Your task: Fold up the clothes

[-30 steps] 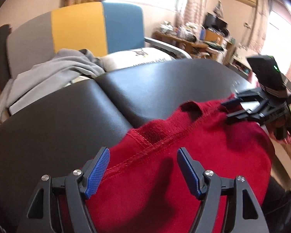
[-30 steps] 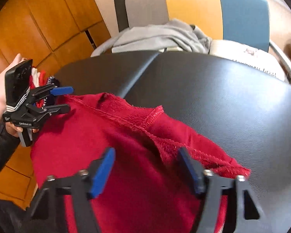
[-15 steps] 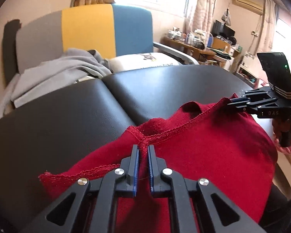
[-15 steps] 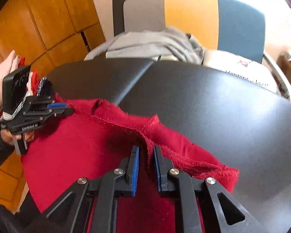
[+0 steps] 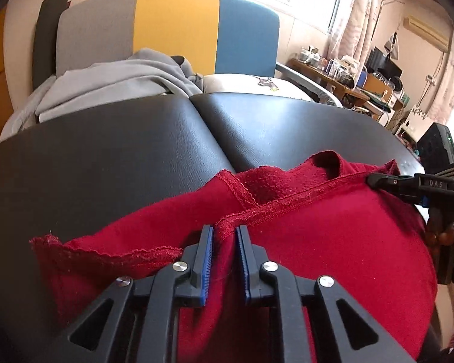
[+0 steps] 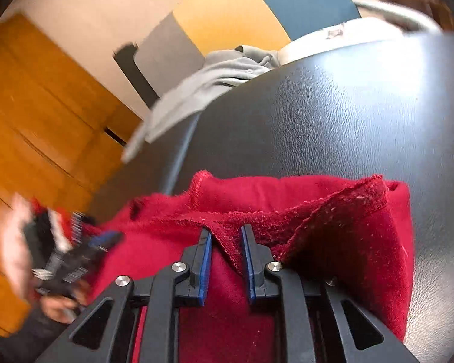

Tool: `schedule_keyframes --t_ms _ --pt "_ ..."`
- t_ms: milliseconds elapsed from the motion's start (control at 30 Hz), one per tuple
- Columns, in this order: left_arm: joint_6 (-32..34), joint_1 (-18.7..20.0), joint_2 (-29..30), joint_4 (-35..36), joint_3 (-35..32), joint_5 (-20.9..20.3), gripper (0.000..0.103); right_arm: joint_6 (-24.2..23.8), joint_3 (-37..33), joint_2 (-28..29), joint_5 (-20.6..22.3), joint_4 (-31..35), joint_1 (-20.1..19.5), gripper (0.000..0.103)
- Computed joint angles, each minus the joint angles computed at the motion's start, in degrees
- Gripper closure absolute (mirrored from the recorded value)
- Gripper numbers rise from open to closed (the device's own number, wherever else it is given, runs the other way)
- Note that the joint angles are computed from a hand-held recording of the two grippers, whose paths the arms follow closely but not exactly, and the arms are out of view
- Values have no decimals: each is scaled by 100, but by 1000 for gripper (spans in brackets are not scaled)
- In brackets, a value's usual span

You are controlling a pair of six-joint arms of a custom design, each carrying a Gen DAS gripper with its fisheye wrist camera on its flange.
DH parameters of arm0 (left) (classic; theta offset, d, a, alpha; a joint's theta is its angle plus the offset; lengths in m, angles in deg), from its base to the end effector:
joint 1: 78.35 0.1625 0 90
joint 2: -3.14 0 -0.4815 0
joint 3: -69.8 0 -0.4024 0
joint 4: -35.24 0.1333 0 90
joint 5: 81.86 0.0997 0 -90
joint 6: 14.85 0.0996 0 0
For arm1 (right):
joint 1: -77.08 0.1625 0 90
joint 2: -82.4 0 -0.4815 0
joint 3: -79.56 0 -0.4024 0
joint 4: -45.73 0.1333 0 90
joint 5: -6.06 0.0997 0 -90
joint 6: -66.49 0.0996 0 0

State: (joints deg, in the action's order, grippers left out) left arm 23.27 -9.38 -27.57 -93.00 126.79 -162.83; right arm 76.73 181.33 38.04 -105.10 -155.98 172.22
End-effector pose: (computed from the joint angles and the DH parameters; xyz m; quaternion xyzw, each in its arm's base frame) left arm -0.1813 -0.8867 0.1547 0.4822 0.8663 -0.0911 0.0929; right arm 0.1592 -0.6831 0.1869 -0.1226 -0.8701 0.4664 0.1019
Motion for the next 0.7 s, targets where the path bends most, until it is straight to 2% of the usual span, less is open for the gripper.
schedule_keyframes --t_ms 100,167,233,300,367,500,667,700 --pt "-73 37 -173 -136 295 -68 87 93 369 -156 -33 -421 89 72" --pt "-103 49 -247 -209 420 -79 87 -7 551 -252 -158 -487 216 39" --pt "-108 45 -267 -259 472 -63 86 -117 665 -305 -355 -440 362 24" --pt "-108 42 -278 -293 504 -50 86 -263 688 -309 -623 -246 521 23" --pt "-130 41 -290 -322 532 -57 86 -610 621 -278 -987 21 718 22" --pt "-168 31 -266 -346 525 -73 86 -919 458 -241 -1160 247 809 20" --pt "-264 44 -227 -266 441 -147 86 -517 30 -204 -1267 1215 609 11" --pt "-270 48 -231 -276 450 -161 86 -489 25 -205 -1125 1243 562 10"
